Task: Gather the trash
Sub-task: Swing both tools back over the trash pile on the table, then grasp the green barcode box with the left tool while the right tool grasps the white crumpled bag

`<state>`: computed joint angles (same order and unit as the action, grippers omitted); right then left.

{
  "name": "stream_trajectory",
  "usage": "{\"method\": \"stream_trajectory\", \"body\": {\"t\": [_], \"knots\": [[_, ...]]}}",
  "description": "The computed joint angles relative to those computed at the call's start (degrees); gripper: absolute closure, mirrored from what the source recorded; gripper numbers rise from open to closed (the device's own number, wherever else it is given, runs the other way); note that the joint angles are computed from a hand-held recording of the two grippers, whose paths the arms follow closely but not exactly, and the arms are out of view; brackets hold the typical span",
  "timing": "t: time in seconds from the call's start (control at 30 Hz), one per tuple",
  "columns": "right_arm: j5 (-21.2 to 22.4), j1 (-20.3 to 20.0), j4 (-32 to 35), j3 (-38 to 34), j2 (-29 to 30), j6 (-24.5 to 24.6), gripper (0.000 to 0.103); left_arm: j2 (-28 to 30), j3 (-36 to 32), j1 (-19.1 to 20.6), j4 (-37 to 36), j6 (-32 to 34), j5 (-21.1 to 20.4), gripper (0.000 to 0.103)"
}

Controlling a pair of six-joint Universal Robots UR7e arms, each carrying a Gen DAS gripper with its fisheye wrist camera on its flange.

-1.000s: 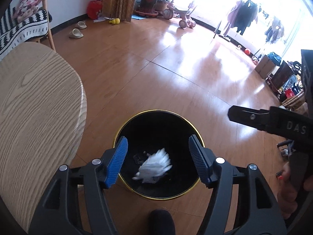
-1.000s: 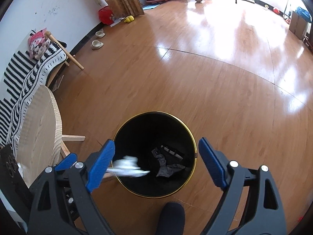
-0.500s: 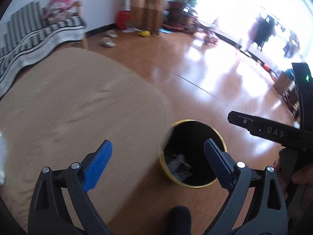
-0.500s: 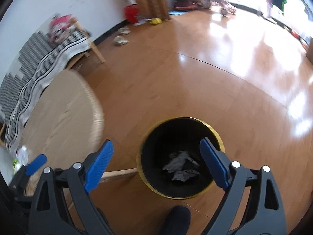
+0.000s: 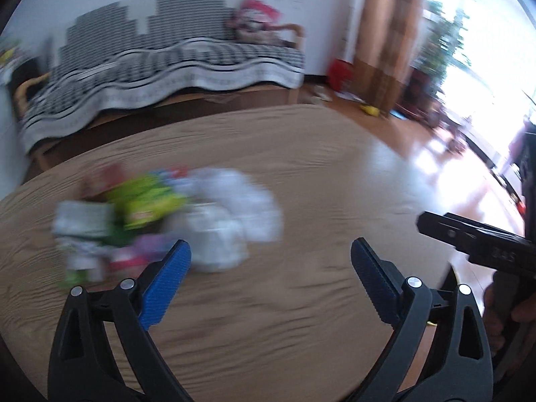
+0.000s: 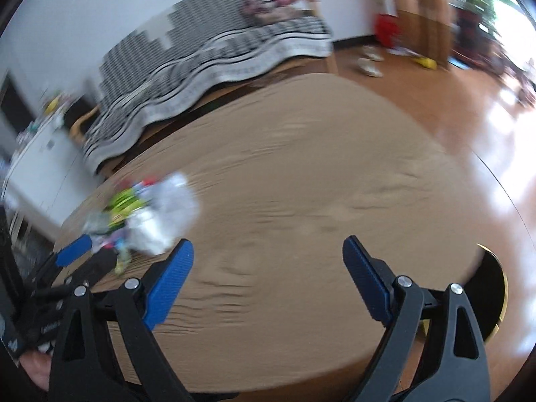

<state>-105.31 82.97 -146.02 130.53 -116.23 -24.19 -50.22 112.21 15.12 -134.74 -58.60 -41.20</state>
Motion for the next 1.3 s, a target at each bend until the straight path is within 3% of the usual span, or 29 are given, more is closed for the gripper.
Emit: {"method": "stream_trajectory", "body": {"t": [0.13,0.3,0.37,0.47,0.7,0.87,1.03,1.07,1.13,1.2,1.3], "knots": [[-2.5,8.7,-2.5,1.0,7.9,2.5,0.016,-8.7,5.9,0.5,11.7,-11.9,2.9,0.010],[-4.4,14.2,-5.8,2.3,14.3,3.7,0.016,-19.8,12.0,2.8,25.6,-25.5,2.9,0.010],[-4.7,14.8,-6.7,2.3,16.6,3.6,0.016,-23.0,13.8,3.6,26.7,-27.4,2.3,0.010],[-5.4,16.0,-8.5,1.8,20.4,4.4,0.016,-24.8,15.2,5.5,25.9,-27.4,2.2,0.010],[-5.6,16.6,-10.4,0.9,24.6,5.0,0.016,-21.7,16.0,10.9,11.6,-14.8,1.8,0.010],[-5.5,16.4,-10.3,0.6,25.3,4.5,0.016,-17.9,14.4,13.7,7.5,-9.7,1.6,0.010],[-5.6,16.3,-10.5,0.4,25.8,4.1,0.016,-16.9,14.0,14.4,7.8,-9.4,2.6,0.010],[-5.6,16.3,-10.6,0.4,26.1,4.1,0.016,-16.9,13.9,14.3,8.3,-9.2,3.0,0.011],[-5.3,16.1,-10.4,0.3,26.3,4.2,0.016,-17.0,14.4,13.8,7.0,-7.1,2.9,0.025],[-5.1,16.0,-10.3,0.2,26.5,4.4,0.016,-17.2,15.1,13.7,3.8,-4.8,1.8,0.049],[-5.0,16.3,-10.5,0.4,26.7,4.7,0.016,-17.4,15.2,12.9,4.6,-4.8,1.6,0.063]]}}
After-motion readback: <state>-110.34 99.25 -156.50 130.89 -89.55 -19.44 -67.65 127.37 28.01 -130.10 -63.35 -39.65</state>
